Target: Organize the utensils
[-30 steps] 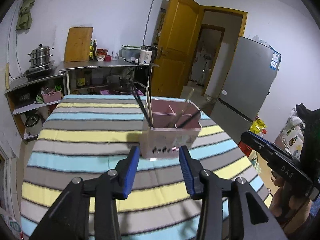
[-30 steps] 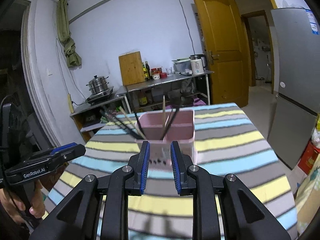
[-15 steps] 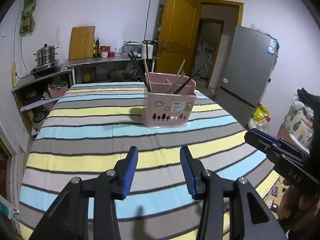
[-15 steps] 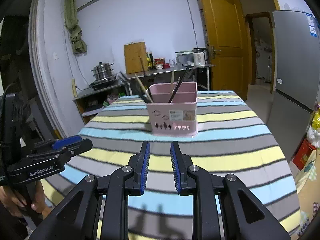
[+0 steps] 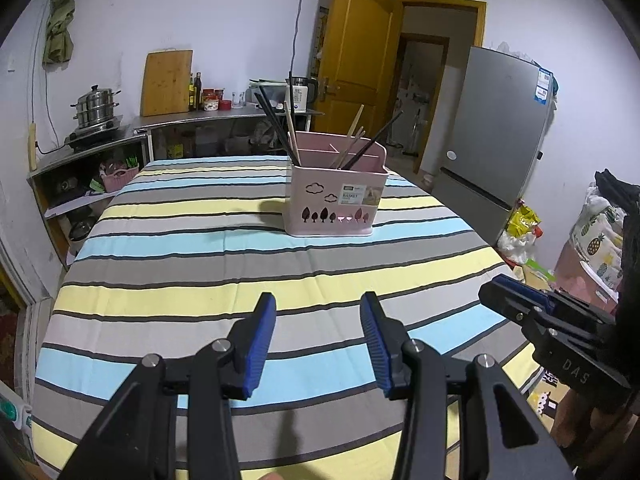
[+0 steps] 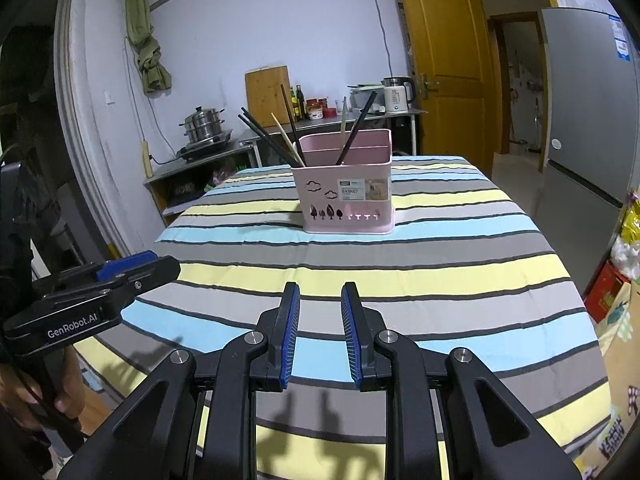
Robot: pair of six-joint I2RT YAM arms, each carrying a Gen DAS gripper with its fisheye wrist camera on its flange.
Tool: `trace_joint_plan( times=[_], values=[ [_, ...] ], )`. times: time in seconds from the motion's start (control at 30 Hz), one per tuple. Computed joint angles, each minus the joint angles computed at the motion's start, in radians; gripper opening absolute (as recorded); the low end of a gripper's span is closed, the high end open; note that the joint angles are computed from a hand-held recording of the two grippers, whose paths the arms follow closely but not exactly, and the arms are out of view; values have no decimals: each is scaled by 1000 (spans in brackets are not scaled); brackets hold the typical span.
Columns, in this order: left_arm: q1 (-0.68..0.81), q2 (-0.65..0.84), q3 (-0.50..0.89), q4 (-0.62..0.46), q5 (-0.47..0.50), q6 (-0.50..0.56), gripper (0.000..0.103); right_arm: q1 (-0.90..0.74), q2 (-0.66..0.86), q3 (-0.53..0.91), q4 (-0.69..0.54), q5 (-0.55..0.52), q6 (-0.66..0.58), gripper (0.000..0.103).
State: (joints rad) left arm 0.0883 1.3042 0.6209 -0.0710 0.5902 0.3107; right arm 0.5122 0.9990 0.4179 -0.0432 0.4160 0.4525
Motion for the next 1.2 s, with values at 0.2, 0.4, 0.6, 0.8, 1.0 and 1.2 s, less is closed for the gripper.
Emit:
trace_joint_plan(
  times=[0.2, 0.4, 0.6, 0.8, 1.0, 1.2],
  values=[
    [-4, -16, -10, -1, -1, 2, 46, 20, -6, 5, -12, 22, 8, 22],
    [-7, -20, -11, -6, -4, -2, 46, 28, -17, 5, -26, 28, 14, 22],
    [-15, -29, -24, 1, -10, -8, 46, 36, -26, 5, -35, 38, 17, 22],
    [-19, -38, -37, 7, -14, -13, 46, 42, -32, 4, -42, 44, 20, 22],
    [-17, -41, -41, 12, -16, -11, 46, 46, -36, 6, -46, 48, 24, 22],
    [-16, -44, -40, 3, -15, -6, 46, 52, -37, 10, -54, 53, 28, 22]
  ],
)
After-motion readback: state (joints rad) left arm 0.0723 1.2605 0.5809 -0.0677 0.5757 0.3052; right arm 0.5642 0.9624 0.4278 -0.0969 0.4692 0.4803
